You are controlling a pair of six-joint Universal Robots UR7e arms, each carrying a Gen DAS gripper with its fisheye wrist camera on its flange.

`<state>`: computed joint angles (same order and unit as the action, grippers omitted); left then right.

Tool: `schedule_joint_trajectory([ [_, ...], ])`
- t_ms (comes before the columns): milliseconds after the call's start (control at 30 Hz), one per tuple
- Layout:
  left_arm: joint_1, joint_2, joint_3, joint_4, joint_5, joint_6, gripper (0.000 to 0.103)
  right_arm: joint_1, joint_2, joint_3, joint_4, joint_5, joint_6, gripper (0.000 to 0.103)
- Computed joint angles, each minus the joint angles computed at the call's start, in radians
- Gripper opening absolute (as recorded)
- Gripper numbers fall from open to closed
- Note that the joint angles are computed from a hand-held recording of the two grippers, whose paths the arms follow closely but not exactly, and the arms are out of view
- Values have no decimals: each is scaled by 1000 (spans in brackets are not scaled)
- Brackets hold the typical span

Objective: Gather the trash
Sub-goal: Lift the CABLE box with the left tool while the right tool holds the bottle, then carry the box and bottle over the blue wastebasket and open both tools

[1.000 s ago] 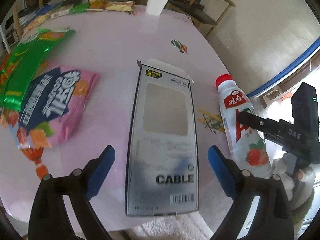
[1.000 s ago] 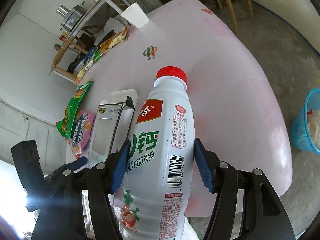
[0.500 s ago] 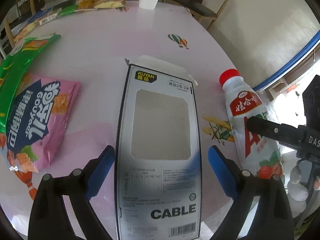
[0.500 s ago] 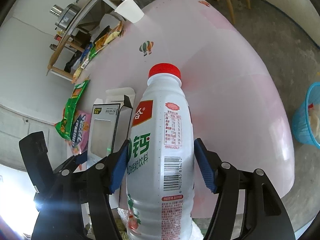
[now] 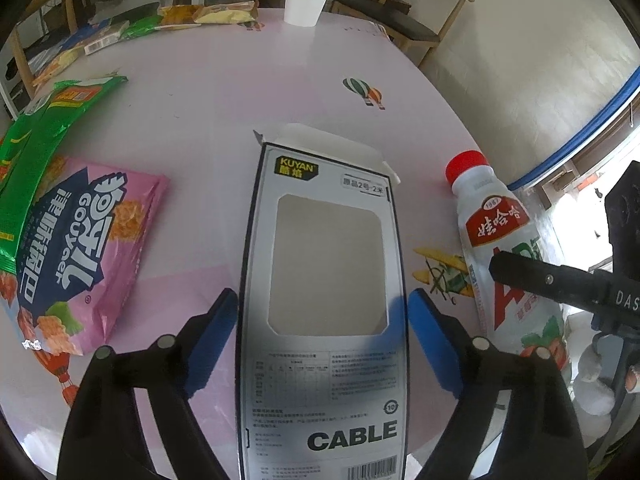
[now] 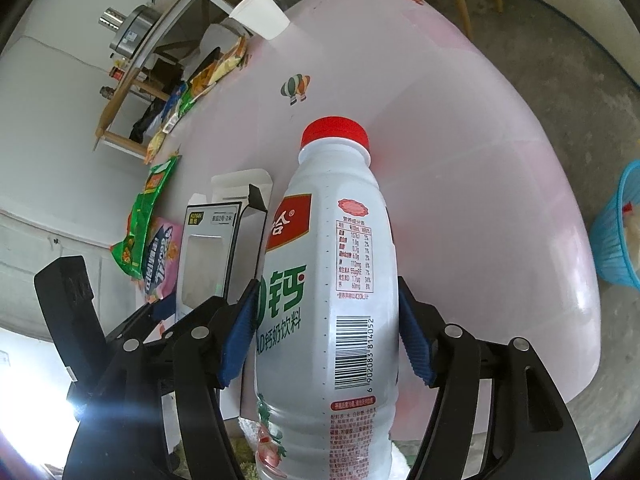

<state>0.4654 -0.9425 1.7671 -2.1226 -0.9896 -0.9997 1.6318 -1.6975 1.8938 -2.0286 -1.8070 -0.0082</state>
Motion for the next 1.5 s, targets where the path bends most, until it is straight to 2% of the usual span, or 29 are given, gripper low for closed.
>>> schedule_joint_trajectory([
  [133, -4, -12, 12, -9, 0, -3, 78, 3, 0, 3, -3, -2, 0, 62],
  [733, -43, -59, 56, -7, 37, -63, 77, 4, -38, 31, -41, 13, 8, 58],
  [1500, -144, -90, 37, 25, 147, -47, 77, 29, -97, 38, -91, 46, -5, 58],
])
